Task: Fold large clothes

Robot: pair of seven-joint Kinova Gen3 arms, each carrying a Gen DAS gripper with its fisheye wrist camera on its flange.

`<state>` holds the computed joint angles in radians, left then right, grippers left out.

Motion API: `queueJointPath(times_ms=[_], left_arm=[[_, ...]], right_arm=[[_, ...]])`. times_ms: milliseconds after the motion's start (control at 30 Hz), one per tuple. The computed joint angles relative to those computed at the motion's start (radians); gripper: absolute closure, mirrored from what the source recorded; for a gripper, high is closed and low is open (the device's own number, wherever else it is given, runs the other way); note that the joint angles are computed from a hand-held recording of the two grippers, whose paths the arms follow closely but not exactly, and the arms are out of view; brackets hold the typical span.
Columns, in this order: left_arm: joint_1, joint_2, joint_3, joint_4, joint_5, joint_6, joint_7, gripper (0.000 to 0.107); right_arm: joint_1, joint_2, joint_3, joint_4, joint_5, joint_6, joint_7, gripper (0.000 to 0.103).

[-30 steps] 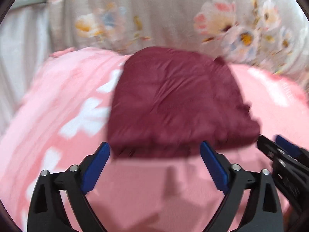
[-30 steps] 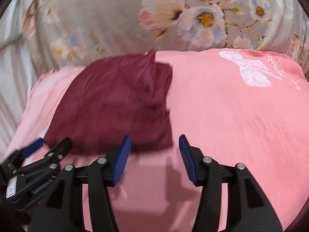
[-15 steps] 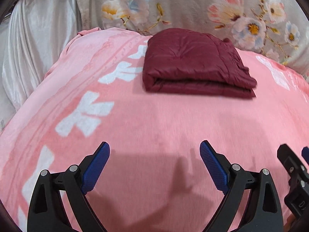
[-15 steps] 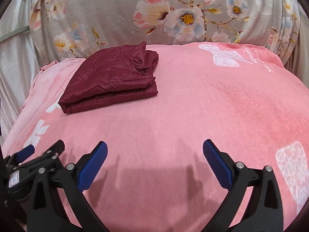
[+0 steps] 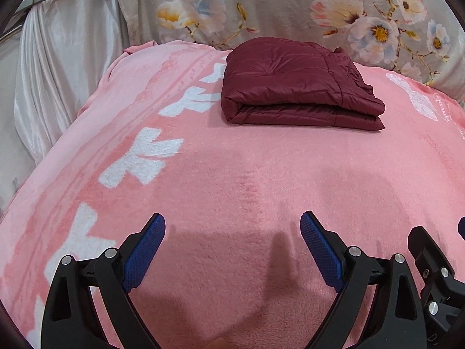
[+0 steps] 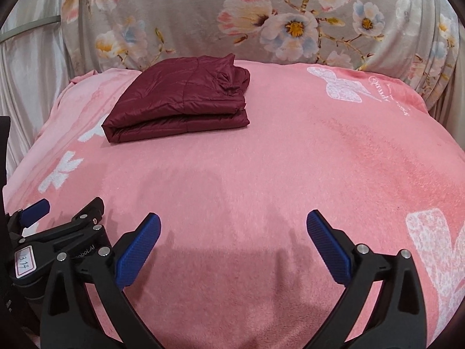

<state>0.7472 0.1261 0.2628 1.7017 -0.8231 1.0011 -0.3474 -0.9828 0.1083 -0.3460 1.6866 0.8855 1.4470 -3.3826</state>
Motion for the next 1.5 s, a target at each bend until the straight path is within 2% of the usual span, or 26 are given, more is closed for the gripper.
queueJointPath(times_ms=[1500], left_arm=[[0.026,0.017,-0.004,-0.015,-0.021,0.036,0.017,0.017]], right_arm=[[0.000,-0.001,0.000,-0.002,-0.005,0.003,-0.010,0.005]])
